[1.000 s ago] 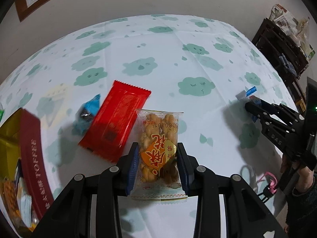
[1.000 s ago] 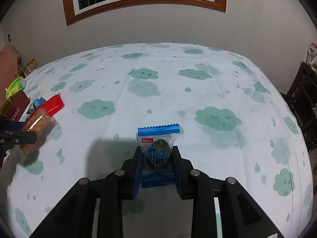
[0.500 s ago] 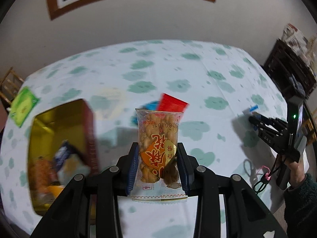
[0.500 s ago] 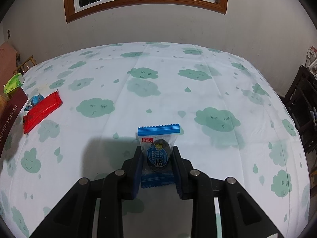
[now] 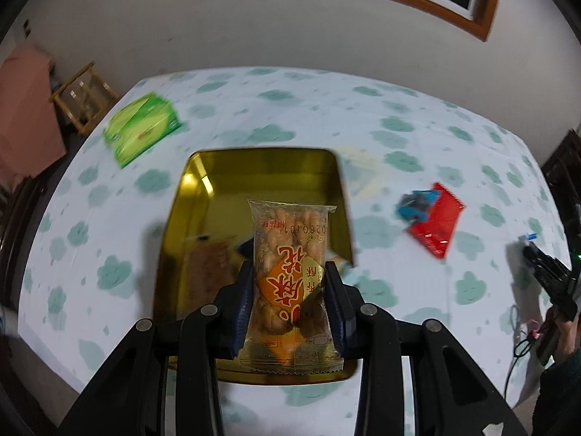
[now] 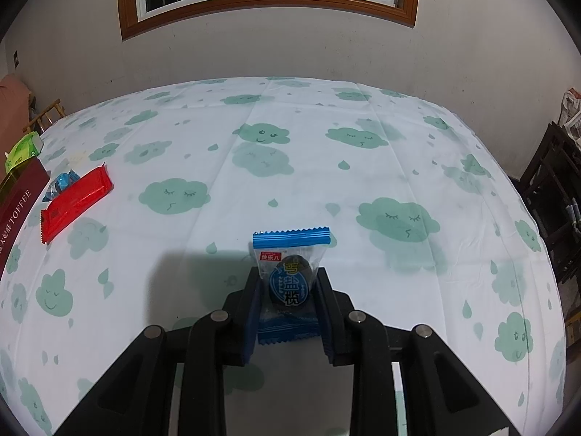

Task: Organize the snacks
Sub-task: 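Carry the peanut bag over the gold tin with the left tool, then lower the peanut bag into the tin and open the left tool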

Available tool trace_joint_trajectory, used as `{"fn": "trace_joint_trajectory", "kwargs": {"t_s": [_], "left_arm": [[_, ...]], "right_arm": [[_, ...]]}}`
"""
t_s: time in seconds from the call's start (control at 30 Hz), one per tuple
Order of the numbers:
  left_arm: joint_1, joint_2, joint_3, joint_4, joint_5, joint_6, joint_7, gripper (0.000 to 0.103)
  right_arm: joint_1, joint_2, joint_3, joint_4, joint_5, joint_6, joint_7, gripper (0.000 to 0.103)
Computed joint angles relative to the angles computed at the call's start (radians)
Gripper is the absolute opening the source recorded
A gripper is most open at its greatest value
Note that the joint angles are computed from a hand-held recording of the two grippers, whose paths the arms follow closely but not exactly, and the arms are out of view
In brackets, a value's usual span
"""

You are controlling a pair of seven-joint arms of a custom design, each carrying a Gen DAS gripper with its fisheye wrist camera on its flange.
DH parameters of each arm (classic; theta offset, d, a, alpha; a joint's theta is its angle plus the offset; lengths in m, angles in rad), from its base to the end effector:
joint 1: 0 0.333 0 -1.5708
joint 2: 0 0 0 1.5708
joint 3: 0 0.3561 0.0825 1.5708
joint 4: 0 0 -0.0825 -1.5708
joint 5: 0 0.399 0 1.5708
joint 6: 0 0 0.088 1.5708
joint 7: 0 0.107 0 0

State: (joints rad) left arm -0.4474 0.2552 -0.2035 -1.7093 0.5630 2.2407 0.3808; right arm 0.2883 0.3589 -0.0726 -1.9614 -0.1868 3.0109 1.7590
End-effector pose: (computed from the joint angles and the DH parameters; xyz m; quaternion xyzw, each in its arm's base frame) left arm 0.5620 -0.3916 0.5075 -0.7669 0.5886 -0.1653 0.1954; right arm 0.6658 0.1648 0.3989 -0.7331 0.5886 -0.2304 0.2511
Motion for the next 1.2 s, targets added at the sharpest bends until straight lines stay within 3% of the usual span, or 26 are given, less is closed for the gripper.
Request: {"fn": "trace_joint_trajectory", "kwargs": {"t_s": [0.47, 0.83, 1.2], "left_arm": [[0.033, 0.015, 0.003, -0.058, -0.084, 0.052, 0.032, 0.033], [0.032, 0.032, 0.015, -0.058, -0.086, 0.025, 0.030, 0.033], [0.037, 0.024, 0.015, -0.077, -0.082, 0.047, 0.026, 0.037]], "right_arm": [[0.008, 0.000, -0.010, 0.002, -0.013, -0.002, 0.008, 0.028], [0.012, 0.001, -0.014, 0.004, -0.022, -0.003, 0.016, 0.028], [0.017, 0.001, -0.020, 0.004, -0.033, -0.004, 0.023, 0.028]]}}
